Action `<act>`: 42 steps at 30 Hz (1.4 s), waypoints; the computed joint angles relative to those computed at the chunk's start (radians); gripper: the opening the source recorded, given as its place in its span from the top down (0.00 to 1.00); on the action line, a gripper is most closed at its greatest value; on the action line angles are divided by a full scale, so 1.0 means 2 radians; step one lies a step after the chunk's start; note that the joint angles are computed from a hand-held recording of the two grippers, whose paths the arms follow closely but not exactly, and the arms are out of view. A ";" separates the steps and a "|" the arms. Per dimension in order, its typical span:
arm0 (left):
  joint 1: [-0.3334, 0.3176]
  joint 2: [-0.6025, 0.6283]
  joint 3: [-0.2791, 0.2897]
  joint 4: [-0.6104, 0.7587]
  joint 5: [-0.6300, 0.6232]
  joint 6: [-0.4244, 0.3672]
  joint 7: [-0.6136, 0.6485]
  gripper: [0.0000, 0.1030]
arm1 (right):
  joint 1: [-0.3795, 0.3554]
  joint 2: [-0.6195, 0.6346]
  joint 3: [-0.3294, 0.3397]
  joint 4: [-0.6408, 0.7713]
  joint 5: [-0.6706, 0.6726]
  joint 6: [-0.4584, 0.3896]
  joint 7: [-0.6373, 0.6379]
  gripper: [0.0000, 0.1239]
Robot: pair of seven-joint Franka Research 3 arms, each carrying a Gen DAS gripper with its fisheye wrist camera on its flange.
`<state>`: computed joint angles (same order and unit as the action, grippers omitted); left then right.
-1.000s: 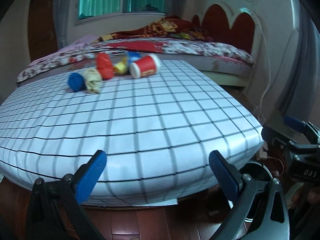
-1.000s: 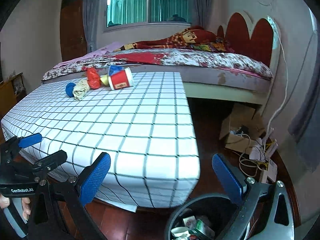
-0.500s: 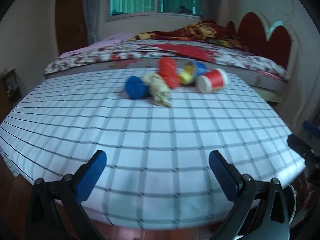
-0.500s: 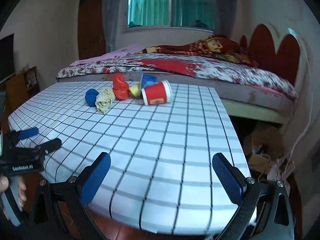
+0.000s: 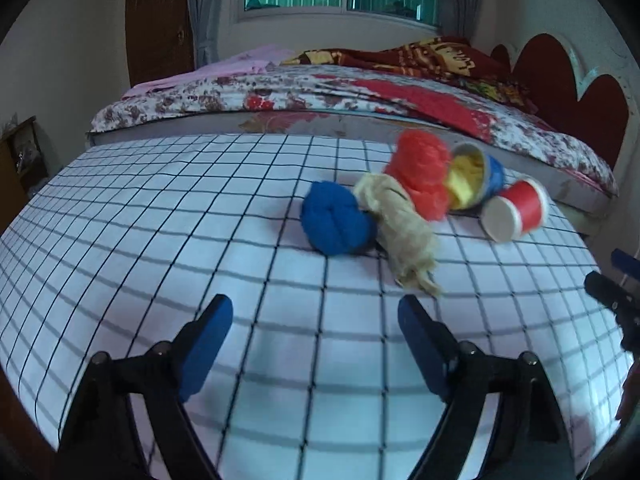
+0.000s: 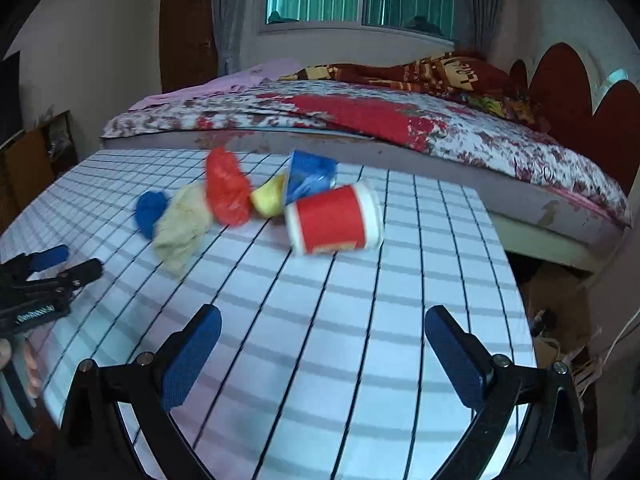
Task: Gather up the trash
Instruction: 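Grasp the blue knit bundle with the left tool while the right tool grasps the red paper cup, then lift the blue bundle and red cup and carry them over the bin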
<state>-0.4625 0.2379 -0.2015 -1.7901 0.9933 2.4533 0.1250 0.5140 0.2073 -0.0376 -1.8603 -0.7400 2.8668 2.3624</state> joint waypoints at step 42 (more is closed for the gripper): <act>0.003 0.035 0.029 0.035 -0.101 0.049 0.112 0.54 | 0.016 0.076 -0.017 0.077 0.257 -0.004 -0.284 0.33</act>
<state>-0.4564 0.3088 -0.1429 -1.7196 0.7907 2.5522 0.3483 0.5452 0.3586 -0.0720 -1.7067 -0.2257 2.8589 1.7941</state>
